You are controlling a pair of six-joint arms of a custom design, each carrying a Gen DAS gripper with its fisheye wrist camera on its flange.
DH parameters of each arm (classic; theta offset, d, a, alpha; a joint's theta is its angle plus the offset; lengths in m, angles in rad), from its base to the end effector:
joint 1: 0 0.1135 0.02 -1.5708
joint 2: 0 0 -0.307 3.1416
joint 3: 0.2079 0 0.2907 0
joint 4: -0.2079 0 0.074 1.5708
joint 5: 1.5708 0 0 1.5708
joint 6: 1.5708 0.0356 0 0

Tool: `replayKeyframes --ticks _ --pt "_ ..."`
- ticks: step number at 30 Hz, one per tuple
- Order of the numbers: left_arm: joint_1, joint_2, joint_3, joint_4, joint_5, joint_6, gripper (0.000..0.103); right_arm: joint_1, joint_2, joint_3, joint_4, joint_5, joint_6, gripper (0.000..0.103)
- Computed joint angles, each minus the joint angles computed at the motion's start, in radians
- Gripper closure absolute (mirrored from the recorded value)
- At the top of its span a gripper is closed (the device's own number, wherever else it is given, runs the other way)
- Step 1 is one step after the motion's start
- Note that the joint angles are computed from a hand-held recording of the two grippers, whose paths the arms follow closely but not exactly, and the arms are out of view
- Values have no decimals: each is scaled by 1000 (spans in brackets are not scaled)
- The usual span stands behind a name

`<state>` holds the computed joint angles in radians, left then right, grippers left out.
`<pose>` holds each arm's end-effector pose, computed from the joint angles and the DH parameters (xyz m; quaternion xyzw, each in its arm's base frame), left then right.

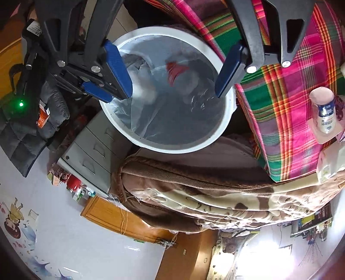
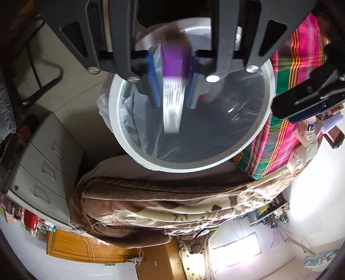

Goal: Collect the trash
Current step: 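Carry bottle and cream box over the white bin and open both grippers, then move both grippers back from the bin toward the trash pile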

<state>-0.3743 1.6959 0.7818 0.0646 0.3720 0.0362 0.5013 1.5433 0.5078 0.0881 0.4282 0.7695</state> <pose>0.3213 -0.1401 0.1490 0.2513 0.8869 -0.2289 0.3127 0.2442 0.1170 0.1200 0.1889 0.9130 0.0151 0.3612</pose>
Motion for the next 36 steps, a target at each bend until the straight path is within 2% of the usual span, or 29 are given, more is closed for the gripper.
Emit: replayKeyframes --ticks 1,10,19,24,28,32,36 --pt "4 -9 -6 0 0 2 20 -3 -2 -5 11 -2 -4 55" --pt "67 -99 -68 8 28 24 20 63 -45 -4 11 45 10 55" --pt "238 -199 -154 18 50 56 19 138 -9 34 110 44 -33 54" --pt "368 -220 -183 17 88 81 19 173 66 102 144 19 -70 48" --pt "477 -230 -201 20 104 115 19 195 132 174 141 -3 -97 48" --pt "592 -225 -189 10 144 146 19 220 180 237 135 -11 -110 46" --pt "691 -193 -164 13 163 154 18 227 237 315 124 -28 -136 40"
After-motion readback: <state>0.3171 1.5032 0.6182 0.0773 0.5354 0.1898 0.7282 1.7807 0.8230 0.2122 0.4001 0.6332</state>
